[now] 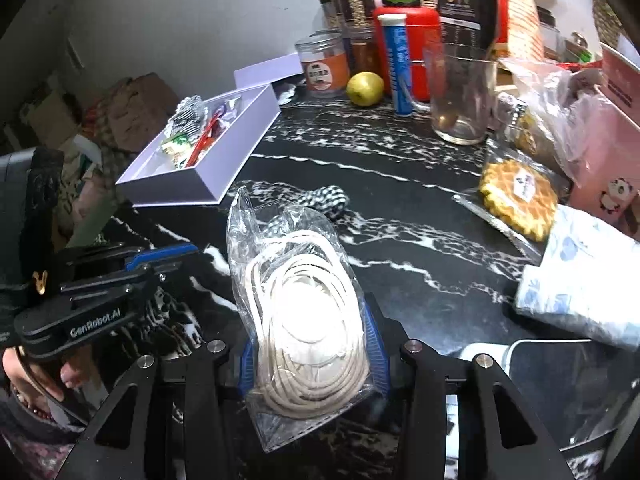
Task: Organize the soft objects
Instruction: 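Open the left tool and release the scrunchie onto the countertop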
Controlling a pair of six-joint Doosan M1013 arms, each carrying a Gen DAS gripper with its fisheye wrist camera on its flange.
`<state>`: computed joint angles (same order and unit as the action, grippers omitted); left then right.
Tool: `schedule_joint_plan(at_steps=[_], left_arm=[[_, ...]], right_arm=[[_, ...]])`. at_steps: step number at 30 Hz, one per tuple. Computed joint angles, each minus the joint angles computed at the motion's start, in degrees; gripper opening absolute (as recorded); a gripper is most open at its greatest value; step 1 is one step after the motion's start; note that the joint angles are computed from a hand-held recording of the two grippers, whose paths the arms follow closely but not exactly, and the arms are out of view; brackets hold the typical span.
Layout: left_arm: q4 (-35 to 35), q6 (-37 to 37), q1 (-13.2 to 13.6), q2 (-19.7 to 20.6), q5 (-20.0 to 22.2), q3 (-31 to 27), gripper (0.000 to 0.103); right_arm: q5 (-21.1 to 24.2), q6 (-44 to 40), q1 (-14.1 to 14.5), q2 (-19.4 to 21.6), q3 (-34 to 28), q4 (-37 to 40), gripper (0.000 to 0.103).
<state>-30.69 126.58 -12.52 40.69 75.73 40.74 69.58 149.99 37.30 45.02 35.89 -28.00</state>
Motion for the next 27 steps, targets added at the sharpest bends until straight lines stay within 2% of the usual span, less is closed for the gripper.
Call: schedule_joint_plan(at_steps=[4, 9, 11, 12, 13, 23, 27], left_arm=[[1.4, -1.5, -0.7, 2.1, 3.0, -3.6, 0.009], [2.7, 0.2, -1.7, 2.6, 2.8, -4.8, 0.012], [2.8, 0.4, -1.9, 3.1, 3.1, -5.7, 0.035], [2.9, 0.5, -1.9, 3.3, 3.2, -6.1, 0.079], [2.6, 0.8, -1.9, 3.3, 2.9, -6.2, 0.102], [3.3, 2.7, -3.4, 4.7, 1.1, -7.9, 0.103], [1.3, 3.9, -3.6, 5.2, 0.0, -8.2, 0.103]], right_arm=[[0.4, 1.2, 0.0, -0.5, 0.6, -1.1, 0.045], [0.6, 2.7, -0.3, -1.5, 1.9, -2.3, 0.045], [0.7, 3.2, -0.5, -1.8, 2.2, -2.7, 0.045], [0.7, 3.4, -0.5, -1.8, 2.3, -2.8, 0.045], [0.8, 3.6, -0.6, -1.9, 2.4, -3.0, 0.045], [1.3, 4.2, -1.3, -2.2, 2.9, -2.8, 0.045], [1.7, 4.5, -1.6, -2.2, 3.0, -2.3, 0.045]])
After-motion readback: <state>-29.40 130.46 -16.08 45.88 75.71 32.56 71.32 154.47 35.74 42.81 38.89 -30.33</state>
